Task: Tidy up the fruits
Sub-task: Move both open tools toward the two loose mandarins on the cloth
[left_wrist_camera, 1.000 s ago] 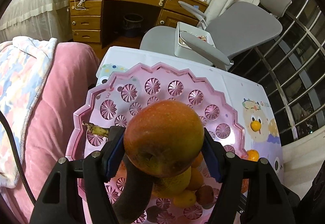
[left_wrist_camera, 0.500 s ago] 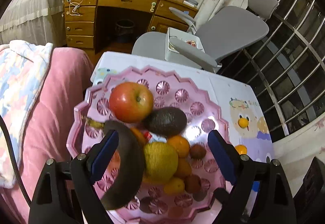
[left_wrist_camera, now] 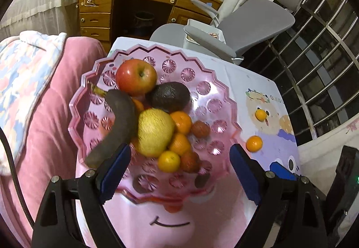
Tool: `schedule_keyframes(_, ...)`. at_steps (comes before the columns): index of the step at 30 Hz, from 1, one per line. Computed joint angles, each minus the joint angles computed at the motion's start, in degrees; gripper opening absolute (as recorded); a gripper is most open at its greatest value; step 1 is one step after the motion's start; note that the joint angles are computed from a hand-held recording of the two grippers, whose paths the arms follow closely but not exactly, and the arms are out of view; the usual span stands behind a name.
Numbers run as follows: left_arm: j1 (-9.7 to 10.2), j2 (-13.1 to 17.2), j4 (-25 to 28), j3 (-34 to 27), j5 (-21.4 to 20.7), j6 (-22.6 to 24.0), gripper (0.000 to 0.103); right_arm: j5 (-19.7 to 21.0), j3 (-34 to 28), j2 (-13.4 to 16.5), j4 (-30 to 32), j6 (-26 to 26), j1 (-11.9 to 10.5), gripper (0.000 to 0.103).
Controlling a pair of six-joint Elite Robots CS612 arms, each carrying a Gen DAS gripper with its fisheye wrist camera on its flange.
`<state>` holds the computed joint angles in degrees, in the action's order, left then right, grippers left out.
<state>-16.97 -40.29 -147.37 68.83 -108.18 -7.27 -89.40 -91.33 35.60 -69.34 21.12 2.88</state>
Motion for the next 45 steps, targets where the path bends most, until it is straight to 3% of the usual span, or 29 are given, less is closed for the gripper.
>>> schedule_keyframes(10, -2.71, -2.3, -2.9, 4.6, -0.6, -5.6, 0.089, 4.1, -2.5, -0.1, 6.4, 0.5, -4.2, 0.073)
schedule_keyframes(26, -7.82, -0.3, -2.1, 3.6, 0.5, -9.1, 0.089, 7.9, -0.1, -1.0, 11.4, -0.7, -10.3, 0.073)
schedule_keyframes(36, -9.74, 2.7, -0.4, 0.5, 2.8, -10.3, 0.089, 9.9, 4.0, -1.4, 9.1, -4.1, -12.1, 0.073)
schedule_keyframes(45, -10.90, 5.8, -0.8, -3.1, 4.3, -10.2, 0.087, 9.9, 6.4, -0.6, 4.8, -10.1, -12.1, 0.073)
